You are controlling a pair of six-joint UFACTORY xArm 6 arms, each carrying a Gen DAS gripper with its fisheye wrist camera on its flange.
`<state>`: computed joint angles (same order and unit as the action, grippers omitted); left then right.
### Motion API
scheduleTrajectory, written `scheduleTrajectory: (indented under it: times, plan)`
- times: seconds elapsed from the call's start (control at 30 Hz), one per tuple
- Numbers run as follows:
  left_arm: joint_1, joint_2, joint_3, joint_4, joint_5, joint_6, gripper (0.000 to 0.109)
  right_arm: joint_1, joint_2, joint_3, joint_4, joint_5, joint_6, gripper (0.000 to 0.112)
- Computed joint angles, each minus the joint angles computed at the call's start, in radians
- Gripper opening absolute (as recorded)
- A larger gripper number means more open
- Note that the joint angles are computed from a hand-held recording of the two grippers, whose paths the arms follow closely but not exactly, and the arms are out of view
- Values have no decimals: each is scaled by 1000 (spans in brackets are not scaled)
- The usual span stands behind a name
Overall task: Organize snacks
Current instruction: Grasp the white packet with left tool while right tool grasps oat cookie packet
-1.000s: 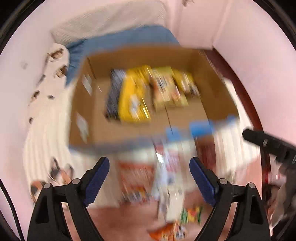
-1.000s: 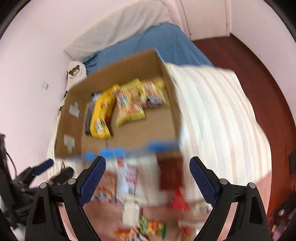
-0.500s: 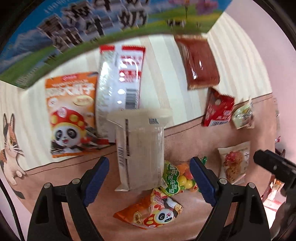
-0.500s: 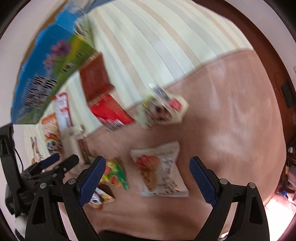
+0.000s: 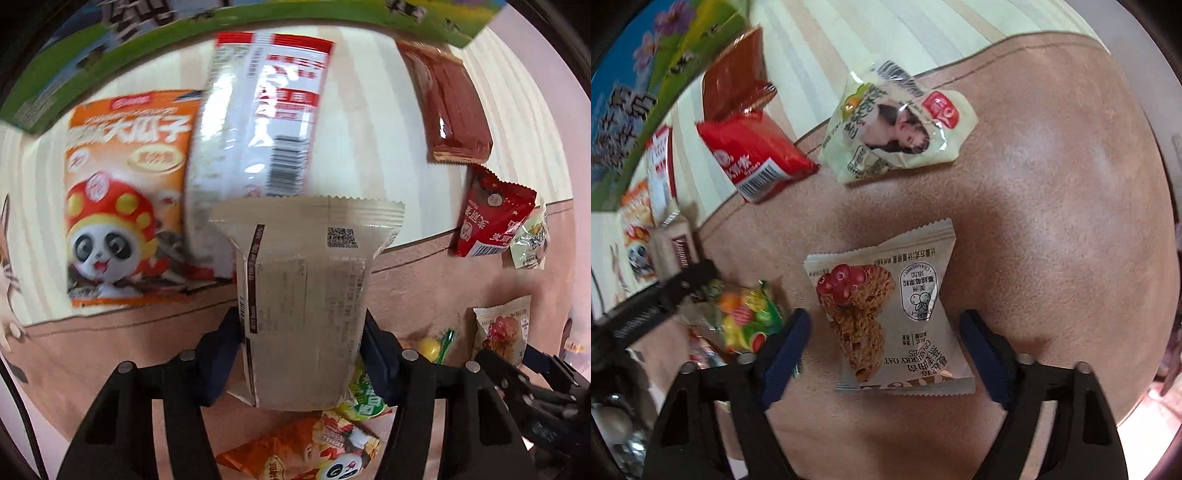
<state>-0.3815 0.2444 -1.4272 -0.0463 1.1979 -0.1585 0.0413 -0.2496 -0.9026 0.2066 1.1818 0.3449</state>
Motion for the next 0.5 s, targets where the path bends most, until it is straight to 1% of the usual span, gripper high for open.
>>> scheduleTrajectory:
  times: [0.07, 0.17, 0.27, 0.33, 0.5]
  plan:
    - [11, -29, 34, 0, -6, -13, 58, 22, 1, 1, -41, -6, 3, 64]
    - [43, -72, 94, -28, -11, -30, 58, 43, -3, 4, -68, -13, 0, 56]
    - [78, -124, 168, -48, -10, -49, 58, 67, 5, -5, -62, -26, 3, 53]
    - [94, -164, 220, -40, -16, -58, 58, 92, 36, -42, -45, -32, 8, 53]
    - [117, -193, 281, -23, -31, -74, 58, 122, 92, -93, -47, -68, -13, 53]
